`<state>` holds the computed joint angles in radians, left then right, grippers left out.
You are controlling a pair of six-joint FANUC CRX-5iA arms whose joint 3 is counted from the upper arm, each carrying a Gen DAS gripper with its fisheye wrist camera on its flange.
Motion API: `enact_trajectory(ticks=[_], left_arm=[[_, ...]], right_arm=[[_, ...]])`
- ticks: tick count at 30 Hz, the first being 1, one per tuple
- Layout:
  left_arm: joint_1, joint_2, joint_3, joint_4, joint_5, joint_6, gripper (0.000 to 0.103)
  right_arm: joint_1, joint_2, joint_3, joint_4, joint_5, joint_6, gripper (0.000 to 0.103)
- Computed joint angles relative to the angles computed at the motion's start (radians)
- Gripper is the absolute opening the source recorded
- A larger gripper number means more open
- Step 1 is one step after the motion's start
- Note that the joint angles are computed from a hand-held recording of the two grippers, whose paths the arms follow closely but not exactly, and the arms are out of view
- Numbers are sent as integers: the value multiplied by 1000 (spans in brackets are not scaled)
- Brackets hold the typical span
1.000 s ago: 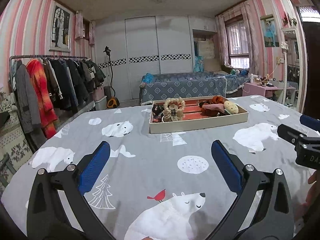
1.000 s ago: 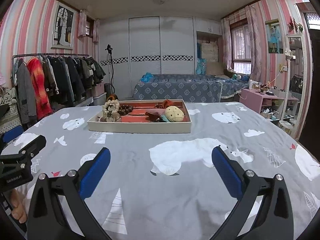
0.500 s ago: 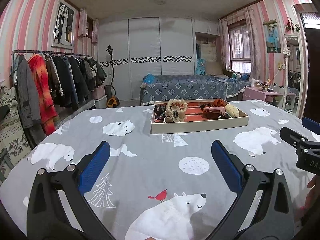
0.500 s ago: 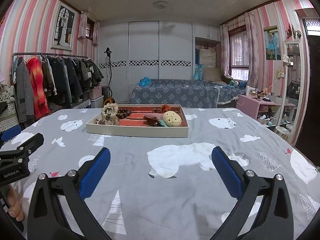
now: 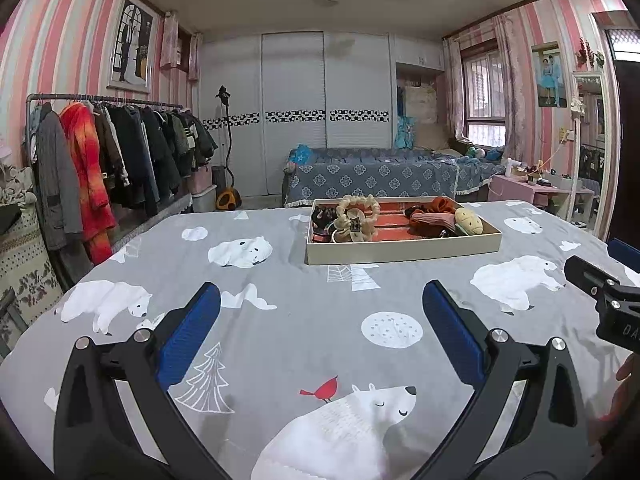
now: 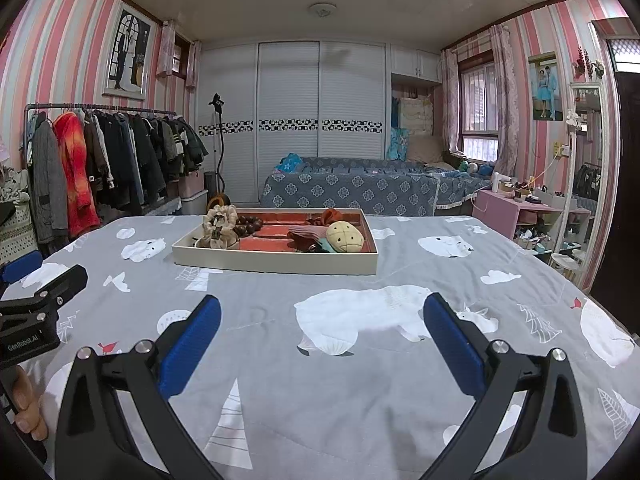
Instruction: Organize jewelry
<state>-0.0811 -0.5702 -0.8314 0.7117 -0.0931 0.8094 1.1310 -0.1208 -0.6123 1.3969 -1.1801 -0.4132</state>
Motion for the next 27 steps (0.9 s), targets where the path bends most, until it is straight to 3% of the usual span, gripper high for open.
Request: enact_trajectory(ticks=[27], left_arm=[[15, 8, 11, -36, -17, 37, 98]], right_arm=[[0, 0, -1, 2, 0, -1, 99]])
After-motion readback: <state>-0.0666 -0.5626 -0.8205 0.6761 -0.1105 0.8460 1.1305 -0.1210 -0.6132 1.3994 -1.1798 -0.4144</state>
